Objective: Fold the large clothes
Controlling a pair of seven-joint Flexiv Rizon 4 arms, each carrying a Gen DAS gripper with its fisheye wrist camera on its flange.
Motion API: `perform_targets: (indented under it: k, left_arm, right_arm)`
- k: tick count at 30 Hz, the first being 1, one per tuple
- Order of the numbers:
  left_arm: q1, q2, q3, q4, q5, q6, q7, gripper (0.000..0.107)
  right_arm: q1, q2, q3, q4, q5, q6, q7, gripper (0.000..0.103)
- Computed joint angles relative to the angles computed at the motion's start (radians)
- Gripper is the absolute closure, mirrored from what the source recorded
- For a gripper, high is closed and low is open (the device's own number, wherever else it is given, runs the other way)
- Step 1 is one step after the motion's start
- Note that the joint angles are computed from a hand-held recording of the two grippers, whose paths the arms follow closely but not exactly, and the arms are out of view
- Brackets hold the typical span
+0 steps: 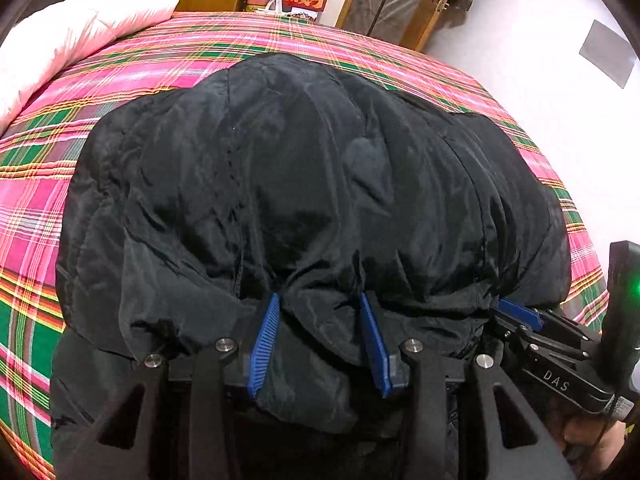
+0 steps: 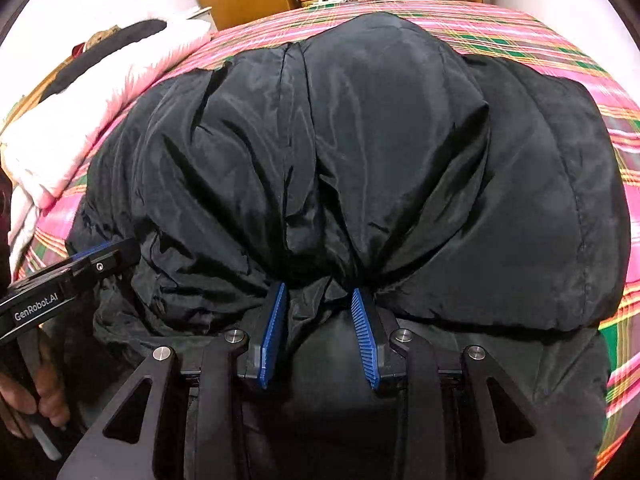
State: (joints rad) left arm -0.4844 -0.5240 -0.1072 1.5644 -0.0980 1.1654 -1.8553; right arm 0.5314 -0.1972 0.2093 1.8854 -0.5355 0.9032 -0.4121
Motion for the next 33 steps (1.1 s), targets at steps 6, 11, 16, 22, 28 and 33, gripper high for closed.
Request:
perform_targets:
  k: [6, 11, 16, 22, 28, 33]
  left_arm:
    - [-0.022, -0.003, 0.021, 0.014, 0.032, 0.047, -0.027, 0.062]
    - [-0.040, 0.014, 0.033, 0.065, 0.058, 0.136, -0.057, 0.062]
    - [-0.052, 0.084, 0.041, 0.105, 0.081, 0.096, -0.056, 0.062]
    - [-0.106, 0.242, 0.081, 0.181, 0.215, 0.027, -0.176, 0.063]
    - [-0.136, 0.406, 0.052, 0.253, 0.371, -0.063, -0.360, 0.063]
    - [-0.114, 0.498, -0.012, 0.292, 0.415, -0.119, -0.413, 0.063]
  right_arm:
    - [0.013, -0.006, -0.002, -0.007, -0.021, -0.016, 0.019, 0.069]
    - [0.024, -0.015, 0.009, -0.041, 0.007, -0.067, -0.001, 0.069]
    - [0.033, 0.030, 0.025, -0.065, 0.050, -0.133, -0.011, 0.067]
    - [0.038, 0.182, 0.075, 0.033, -0.025, -0.160, 0.103, 0.066]
    - [0.037, 0.317, 0.153, 0.111, -0.023, -0.189, 0.192, 0.060]
    - [0.050, 0.402, 0.213, 0.155, 0.006, -0.232, 0.215, 0.059]
